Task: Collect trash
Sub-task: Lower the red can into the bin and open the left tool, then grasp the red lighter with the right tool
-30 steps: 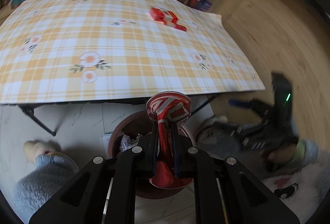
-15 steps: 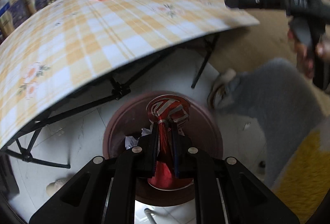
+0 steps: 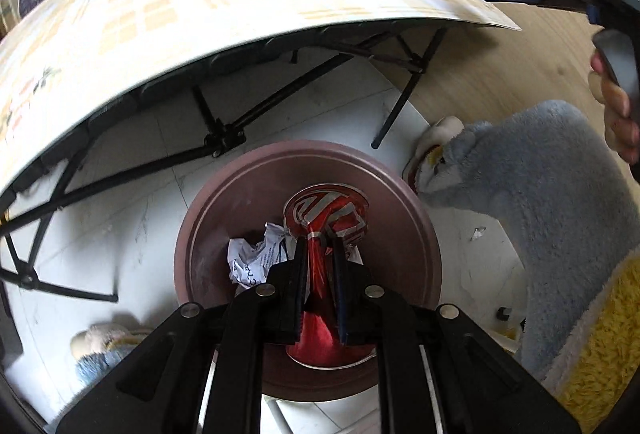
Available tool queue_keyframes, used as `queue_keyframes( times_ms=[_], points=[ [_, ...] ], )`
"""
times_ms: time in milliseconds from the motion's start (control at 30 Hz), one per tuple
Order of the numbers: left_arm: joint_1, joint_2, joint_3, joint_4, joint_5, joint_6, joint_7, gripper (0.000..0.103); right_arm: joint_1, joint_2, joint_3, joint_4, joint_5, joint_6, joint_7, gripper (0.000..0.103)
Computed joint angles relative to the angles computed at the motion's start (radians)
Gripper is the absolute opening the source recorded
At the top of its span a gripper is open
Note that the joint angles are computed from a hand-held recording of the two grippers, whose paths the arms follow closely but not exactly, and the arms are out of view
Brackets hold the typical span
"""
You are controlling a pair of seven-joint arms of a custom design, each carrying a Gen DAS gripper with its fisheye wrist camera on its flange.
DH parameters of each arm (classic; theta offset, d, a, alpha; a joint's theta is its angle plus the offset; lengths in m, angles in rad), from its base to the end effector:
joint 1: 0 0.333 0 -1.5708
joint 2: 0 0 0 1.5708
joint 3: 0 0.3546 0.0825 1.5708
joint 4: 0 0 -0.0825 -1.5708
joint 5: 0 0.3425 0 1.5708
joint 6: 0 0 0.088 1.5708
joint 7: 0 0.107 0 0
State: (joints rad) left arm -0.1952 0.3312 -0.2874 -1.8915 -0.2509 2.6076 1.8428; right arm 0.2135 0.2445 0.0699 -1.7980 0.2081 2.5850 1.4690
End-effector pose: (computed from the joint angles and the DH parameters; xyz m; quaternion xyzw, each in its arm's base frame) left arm 0.5742 -0.2731 0.4397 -0.4839 0.8442 -0.2295 0.0222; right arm 0.6156 0.1706 0.5287 -0.7530 0.5958 -0.1056 0.2585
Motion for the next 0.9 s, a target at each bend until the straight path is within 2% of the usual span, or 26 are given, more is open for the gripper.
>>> queue_keyframes(
  times_ms=[67, 133, 200, 300, 400, 500, 700, 800, 900],
  points=[
    [0.013, 0.005, -0.011, 0.005, -0.029, -0.007, 0.015, 0.013, 0.001, 0.004, 0.002, 0.004, 0.000, -0.004, -0.003, 0.097],
    [0.029, 0.007, -0.027, 0.005, -0.076, 0.002, 0.042, 0.024, 0.003, 0.007, 0.004, 0.006, -0.001, -0.006, -0.005, 0.097],
    [0.025, 0.003, -0.023, -0.005, -0.085, 0.026, 0.042, 0.046, 0.004, 0.010, 0.007, 0.007, 0.001, -0.007, -0.012, 0.097],
    [0.016, -0.006, -0.015, -0.011, -0.079, 0.049, 0.029, 0.056, 0.004, 0.010, 0.011, 0.000, 0.005, -0.005, -0.027, 0.097],
    [0.022, -0.023, -0.021, -0.031, -0.098, 0.099, 0.033, 0.068, -0.010, 0.005, 0.028, -0.013, 0.055, 0.011, -0.085, 0.097],
    [0.022, -0.049, -0.015, -0.066, -0.117, 0.198, 0.006, 0.080, -0.012, 0.007, 0.026, -0.013, 0.071, 0.010, -0.105, 0.097],
    [0.031, -0.105, 0.009, -0.137, -0.110, 0.383, -0.120, 0.091, -0.014, 0.027, 0.014, 0.014, 0.069, 0.002, -0.107, 0.097],
    [0.057, -0.118, 0.005, -0.137, -0.114, 0.401, -0.163, 0.091, -0.025, 0.053, 0.016, 0.055, 0.069, -0.019, -0.127, 0.097],
    [0.047, -0.121, 0.041, -0.118, -0.055, 0.410, -0.230, 0.091, -0.036, 0.101, 0.021, 0.130, 0.064, -0.045, -0.174, 0.097]
  ],
)
